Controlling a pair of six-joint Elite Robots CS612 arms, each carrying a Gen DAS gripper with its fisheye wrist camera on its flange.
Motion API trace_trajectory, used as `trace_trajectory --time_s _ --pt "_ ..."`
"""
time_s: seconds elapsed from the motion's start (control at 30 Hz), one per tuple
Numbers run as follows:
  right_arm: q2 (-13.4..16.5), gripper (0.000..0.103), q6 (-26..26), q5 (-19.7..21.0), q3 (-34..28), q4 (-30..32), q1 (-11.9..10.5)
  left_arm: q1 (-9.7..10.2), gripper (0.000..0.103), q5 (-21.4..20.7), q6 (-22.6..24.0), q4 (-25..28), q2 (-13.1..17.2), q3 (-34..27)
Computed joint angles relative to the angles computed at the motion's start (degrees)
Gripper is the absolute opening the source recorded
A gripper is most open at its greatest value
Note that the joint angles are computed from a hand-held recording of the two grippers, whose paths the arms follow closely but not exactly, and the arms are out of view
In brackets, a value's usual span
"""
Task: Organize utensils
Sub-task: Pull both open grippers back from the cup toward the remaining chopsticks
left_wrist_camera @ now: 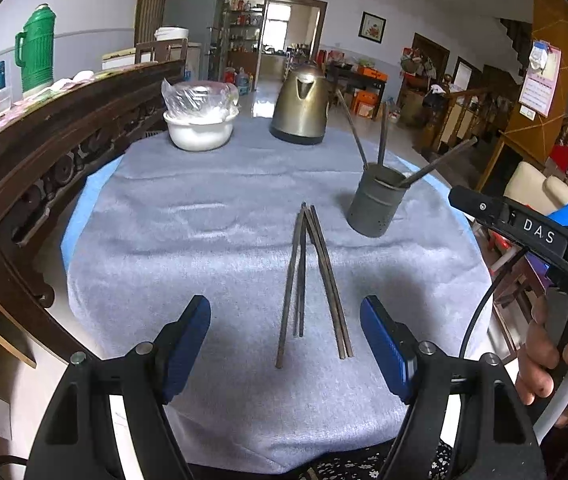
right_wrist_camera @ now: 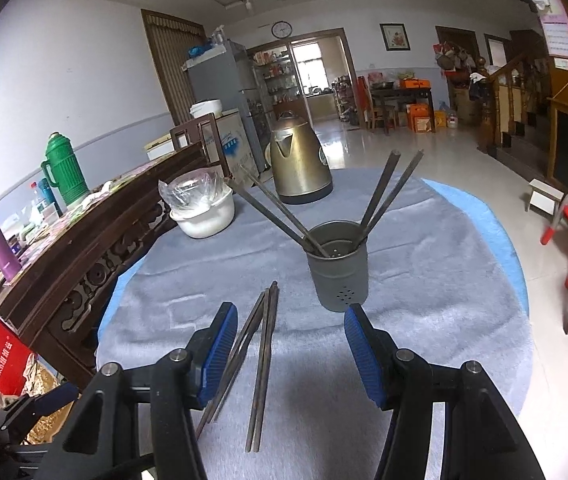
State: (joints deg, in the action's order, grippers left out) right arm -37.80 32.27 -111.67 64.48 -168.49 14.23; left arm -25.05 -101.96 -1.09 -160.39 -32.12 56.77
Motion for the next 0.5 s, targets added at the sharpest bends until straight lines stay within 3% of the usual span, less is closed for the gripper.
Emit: trace_trajectory --time_s 0.27,0.5 --pt "-0.3 0.060 2.8 2.4 1.4 0.1 -0.7 -0.35 0.078 0.9 1.2 -0.3 -0.5 0.9" --pt "0.0 0.060 1.6 2.1 0.9 -1.6 -0.4 -0.29 0.078 1.2 0.6 0.1 -0.6 0.8"
